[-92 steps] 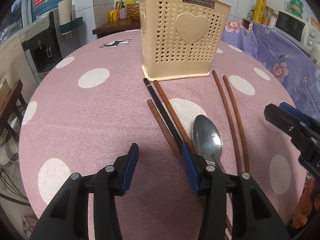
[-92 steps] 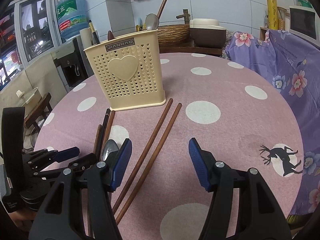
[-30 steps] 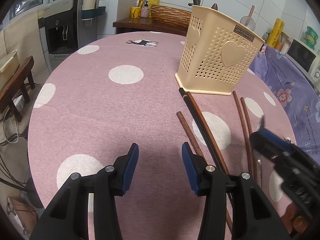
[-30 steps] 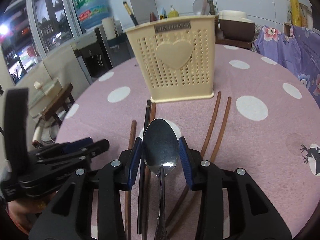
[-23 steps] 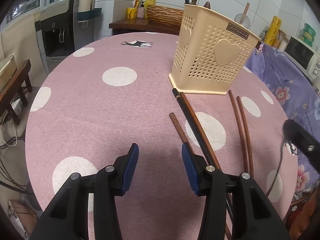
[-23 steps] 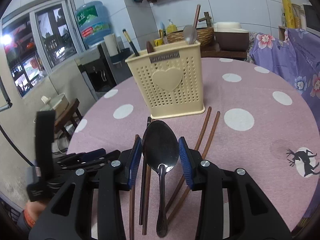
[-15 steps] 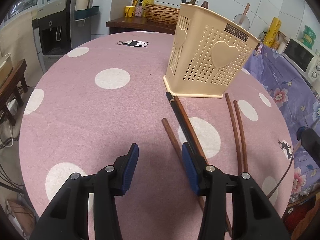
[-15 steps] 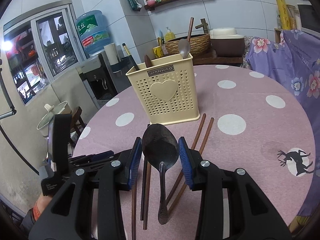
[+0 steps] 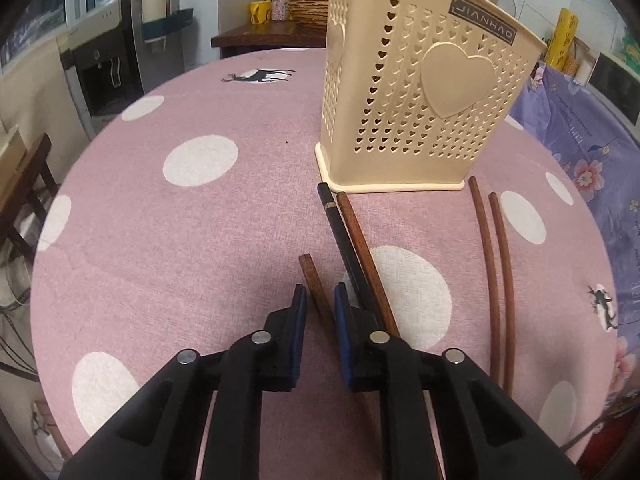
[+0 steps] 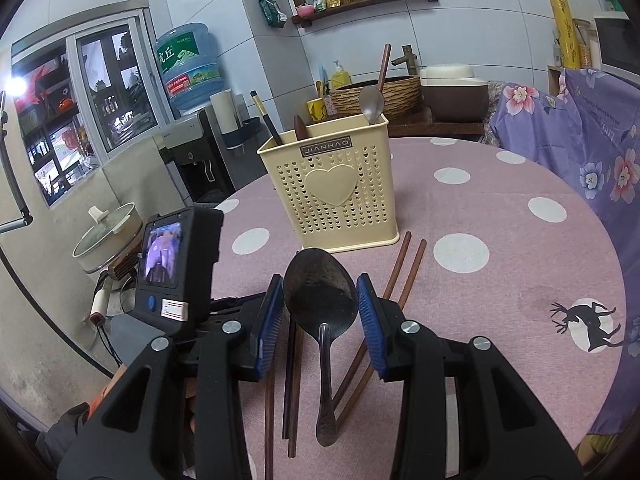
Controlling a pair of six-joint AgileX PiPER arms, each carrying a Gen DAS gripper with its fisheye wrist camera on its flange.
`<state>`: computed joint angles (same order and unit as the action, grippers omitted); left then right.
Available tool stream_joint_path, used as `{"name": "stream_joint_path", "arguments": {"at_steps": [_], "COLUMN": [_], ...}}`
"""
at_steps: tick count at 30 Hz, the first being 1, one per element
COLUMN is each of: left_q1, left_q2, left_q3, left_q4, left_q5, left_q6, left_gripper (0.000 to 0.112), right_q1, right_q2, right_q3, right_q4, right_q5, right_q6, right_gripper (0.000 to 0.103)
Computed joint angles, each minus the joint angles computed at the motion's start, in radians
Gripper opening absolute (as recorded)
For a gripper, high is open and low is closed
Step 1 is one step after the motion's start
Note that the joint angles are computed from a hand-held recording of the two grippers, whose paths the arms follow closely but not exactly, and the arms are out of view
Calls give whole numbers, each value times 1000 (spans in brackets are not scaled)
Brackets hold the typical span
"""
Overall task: Organize utensils
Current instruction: 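Lower the metal spoon into the basket with right tool while left tool inserts the chopstick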
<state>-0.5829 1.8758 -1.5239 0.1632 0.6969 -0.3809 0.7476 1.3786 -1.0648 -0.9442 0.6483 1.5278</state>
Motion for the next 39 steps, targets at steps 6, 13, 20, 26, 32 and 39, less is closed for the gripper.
{"name": "stream_joint_path", "arguments": {"at_steps": [6,13,20,26,32,39], "left_q1": [-19,-32,-3,41,93,150], "left_q2": [16,20,10,-83,-217,-332], "left_q3": [-21,-24,-17,49,91,89], "left_q4": [65,107,31,-93,-258,-385], "left_q5": [15,18,-5,-84,-138,-161], "left_q6": [-47,-79,-36,62,227,359], "left_gripper": [12,11,8,8,8,8], "right_q1": [-3,-1,-1,-27,-40,-37], "right_q2": [-15,-23,-38,-55,-65,-68], "right_q3": [14,23,33,47,50,30], "right_q4": [-12,-19,-37,-47,-48,-57], "right_q5": [4,8,16,-16,-29,-9], "right_q6": [15,25,47,50,42,34], "right_gripper": [38,38,38,38,38,38]}}
